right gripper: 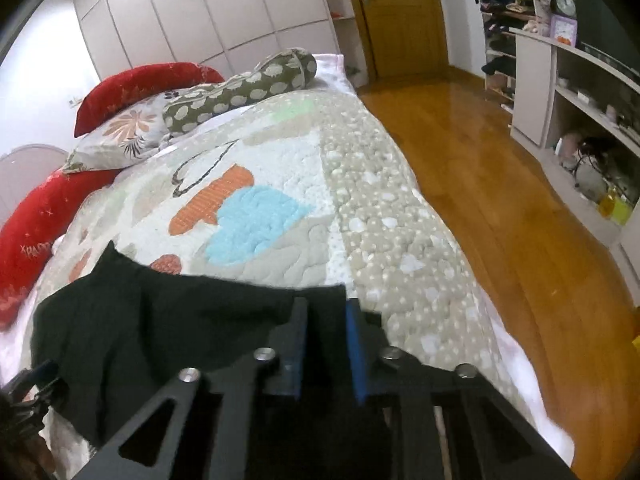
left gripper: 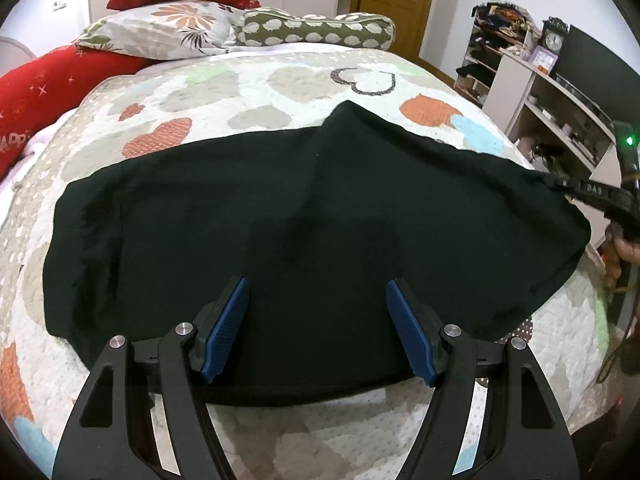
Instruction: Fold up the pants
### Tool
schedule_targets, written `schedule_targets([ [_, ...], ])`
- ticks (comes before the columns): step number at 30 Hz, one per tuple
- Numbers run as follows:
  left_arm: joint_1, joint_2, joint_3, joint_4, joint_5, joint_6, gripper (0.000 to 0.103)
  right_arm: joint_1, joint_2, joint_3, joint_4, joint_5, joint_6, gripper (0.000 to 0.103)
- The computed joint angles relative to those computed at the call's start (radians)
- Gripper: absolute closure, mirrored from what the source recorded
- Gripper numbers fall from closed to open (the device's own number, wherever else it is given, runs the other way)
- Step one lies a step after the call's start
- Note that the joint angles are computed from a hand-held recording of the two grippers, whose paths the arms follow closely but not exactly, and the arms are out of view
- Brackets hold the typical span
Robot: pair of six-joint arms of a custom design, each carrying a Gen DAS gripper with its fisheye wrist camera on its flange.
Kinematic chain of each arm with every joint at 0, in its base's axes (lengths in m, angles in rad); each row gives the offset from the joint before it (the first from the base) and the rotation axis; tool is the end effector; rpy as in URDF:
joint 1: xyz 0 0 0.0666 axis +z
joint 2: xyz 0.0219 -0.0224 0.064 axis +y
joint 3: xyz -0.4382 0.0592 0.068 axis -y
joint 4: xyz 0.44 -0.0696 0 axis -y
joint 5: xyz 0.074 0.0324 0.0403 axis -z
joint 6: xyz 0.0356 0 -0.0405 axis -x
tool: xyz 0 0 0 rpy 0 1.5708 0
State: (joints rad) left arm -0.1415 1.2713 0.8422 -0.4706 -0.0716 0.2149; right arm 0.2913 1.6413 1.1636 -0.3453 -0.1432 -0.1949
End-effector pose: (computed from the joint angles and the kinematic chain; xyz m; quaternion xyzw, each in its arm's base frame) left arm 0.4217 -0.0579 0.3004 -0.0464 0.9426 -0.0251 0.3299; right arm 0.5595 0.1726 0.2804 -0.0708 0.9262 0.1523 0.3376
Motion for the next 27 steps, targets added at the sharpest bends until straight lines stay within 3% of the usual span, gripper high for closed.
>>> schedule_targets([
  [3, -0.003, 0.006, -0.001, 0.007, -0.005, -0.006, 0.031, -0.01, -0.019, -0.022, 0.052, 0.015, -0.033, 0.097],
  [8, -0.013, 0.013, -0.003, 0.015, -0.025, -0.002, 0.031, -0.018, 0.006, -0.01, 0.029, 0.008, -0.066, 0.096],
  [9, -0.012, 0.009, -0.002, 0.01, -0.018, -0.001, 0.031, -0.02, -0.001, -0.013, 0.026, 0.007, -0.069, 0.093],
  [13, -0.01, -0.02, -0.008, 0.012, 0.009, 0.011, 0.031, -0.018, -0.085, -0.076, 0.025, 0.033, -0.062, 0.06],
  [14, -0.014, -0.028, -0.01, 0.016, 0.009, 0.01, 0.031, -0.015, -0.112, -0.102, 0.034, 0.034, -0.056, 0.059],
  [17, -0.029, -0.035, -0.007, 0.019, 0.009, 0.004, 0.031, 0.007, -0.174, -0.164, 0.018, 0.025, -0.033, 0.059],
  [23, -0.052, -0.041, -0.004, 0.016, 0.029, 0.016, 0.031, 0.043, -0.237, -0.245, 0.006, -0.097, -0.018, 0.059],
  [27, -0.059, -0.047, 0.001, 0.029, 0.099, 0.045, 0.031, 0.048, -0.242, -0.26, 0.019, -0.061, -0.042, 0.059],
])
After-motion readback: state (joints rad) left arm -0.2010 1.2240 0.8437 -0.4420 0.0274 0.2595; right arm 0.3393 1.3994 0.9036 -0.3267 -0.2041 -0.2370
